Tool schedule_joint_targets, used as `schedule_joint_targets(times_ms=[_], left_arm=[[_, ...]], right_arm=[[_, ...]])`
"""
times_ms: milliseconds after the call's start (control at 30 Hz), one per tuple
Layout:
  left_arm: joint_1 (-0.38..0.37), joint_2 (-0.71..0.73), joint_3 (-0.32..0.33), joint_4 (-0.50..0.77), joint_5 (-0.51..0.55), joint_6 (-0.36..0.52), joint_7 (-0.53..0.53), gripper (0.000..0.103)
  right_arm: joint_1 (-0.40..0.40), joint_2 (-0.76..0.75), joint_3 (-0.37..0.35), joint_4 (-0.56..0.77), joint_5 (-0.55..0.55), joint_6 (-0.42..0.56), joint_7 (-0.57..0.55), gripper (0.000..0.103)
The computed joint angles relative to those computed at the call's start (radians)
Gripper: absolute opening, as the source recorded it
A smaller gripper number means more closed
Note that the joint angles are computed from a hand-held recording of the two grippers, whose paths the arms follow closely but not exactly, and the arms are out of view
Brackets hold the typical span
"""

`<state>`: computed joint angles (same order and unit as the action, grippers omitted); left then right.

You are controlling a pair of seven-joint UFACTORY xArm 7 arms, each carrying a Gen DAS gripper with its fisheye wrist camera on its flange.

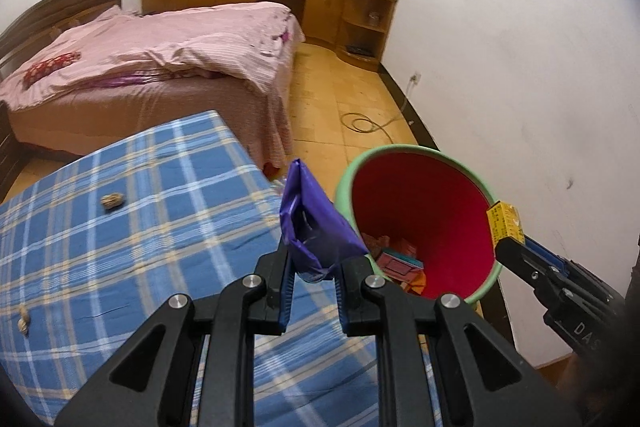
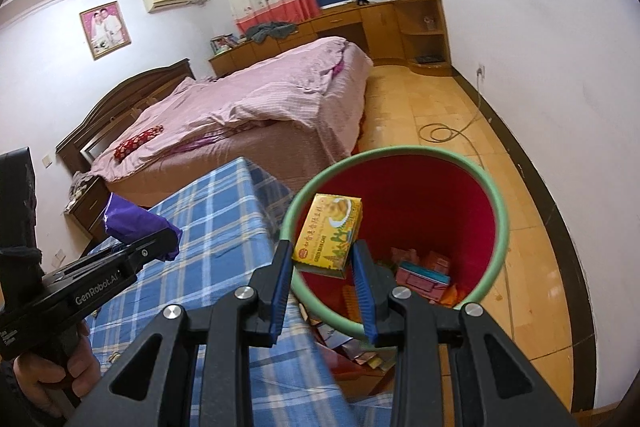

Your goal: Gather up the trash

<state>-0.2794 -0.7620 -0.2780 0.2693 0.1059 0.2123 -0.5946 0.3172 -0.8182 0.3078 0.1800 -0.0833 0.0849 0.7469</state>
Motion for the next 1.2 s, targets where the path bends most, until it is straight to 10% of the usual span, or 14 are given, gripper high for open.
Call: schedule_joint_targets(times_ms=[800, 1200], left_arm=[[0.163, 0.487, -0.198, 0.238, 0.217, -0.184, -0.097, 0.017], [0.184, 0.516, -0.204, 0.260, 0.309, -0.186, -0.158, 0.051]], right_arm=[[-0.034, 0.178, -0.206, -0.063, 0.067, -0.131, -0.176, 0.033], [0.016, 0.234, -0.281, -0.064, 0.123, -0.160, -0.243, 0.043]])
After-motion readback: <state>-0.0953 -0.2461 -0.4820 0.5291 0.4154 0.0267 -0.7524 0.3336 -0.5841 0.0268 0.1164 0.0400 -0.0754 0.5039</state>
